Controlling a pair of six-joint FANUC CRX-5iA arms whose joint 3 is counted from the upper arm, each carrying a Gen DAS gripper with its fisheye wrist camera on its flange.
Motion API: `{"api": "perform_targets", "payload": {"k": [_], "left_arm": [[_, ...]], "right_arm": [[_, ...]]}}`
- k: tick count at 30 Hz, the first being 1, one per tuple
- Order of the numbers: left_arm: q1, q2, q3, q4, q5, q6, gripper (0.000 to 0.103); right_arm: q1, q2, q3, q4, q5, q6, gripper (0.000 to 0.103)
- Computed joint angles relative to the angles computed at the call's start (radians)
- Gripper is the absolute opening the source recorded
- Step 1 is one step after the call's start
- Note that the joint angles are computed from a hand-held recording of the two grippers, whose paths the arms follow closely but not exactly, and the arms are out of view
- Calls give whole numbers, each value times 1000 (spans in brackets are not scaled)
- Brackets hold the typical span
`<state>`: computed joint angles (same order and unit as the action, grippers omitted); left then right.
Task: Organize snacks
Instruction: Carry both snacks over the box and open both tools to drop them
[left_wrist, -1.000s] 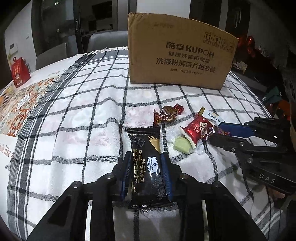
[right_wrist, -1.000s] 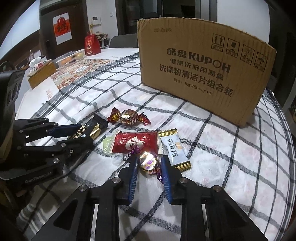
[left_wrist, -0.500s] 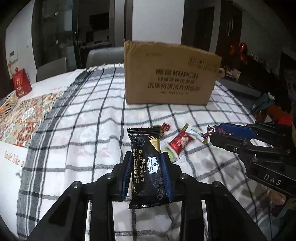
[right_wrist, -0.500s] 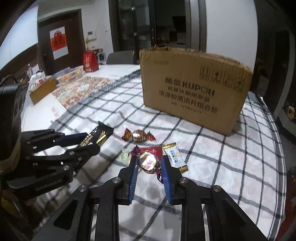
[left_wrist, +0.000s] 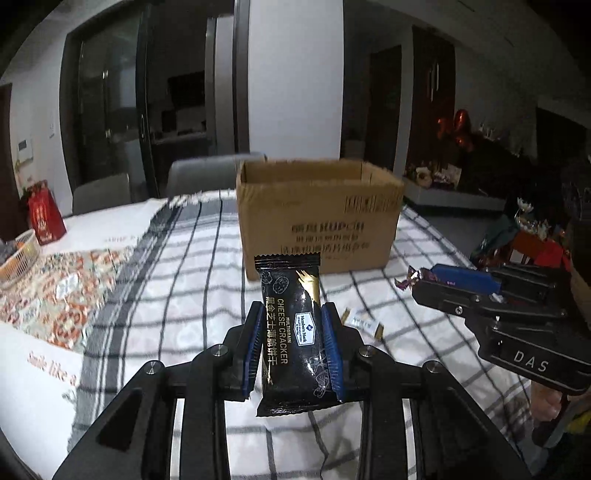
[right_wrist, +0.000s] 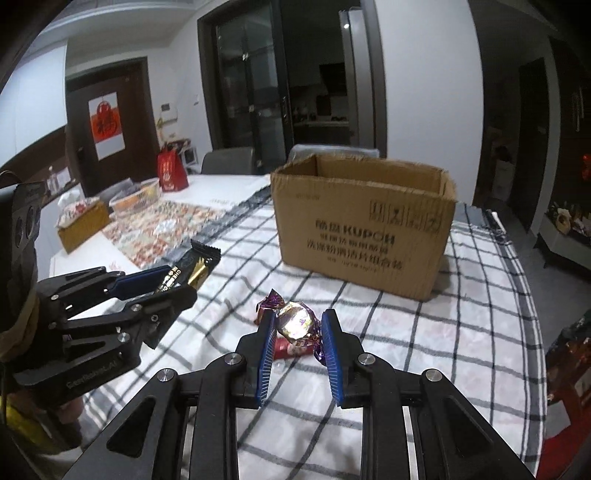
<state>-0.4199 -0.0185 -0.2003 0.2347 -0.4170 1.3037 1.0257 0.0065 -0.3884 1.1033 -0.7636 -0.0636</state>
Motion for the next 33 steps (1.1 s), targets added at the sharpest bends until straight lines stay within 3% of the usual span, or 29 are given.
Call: {"api": "perform_targets", "payload": {"k": [10, 17, 24, 33], "left_arm": [[16, 16, 9, 262, 46, -244, 31], [6, 60, 72, 331, 83, -343, 31], [8, 128, 172, 378, 55, -389, 31], [16, 232, 331, 343, 18, -373, 31]], "right_arm": [[-20, -6, 21, 129, -38, -94, 26], [-57, -6, 49, 209, -50, -112, 26], [-109, 5, 93, 258, -43, -101, 26], [-180, 42, 163, 267, -19, -47, 26]]}}
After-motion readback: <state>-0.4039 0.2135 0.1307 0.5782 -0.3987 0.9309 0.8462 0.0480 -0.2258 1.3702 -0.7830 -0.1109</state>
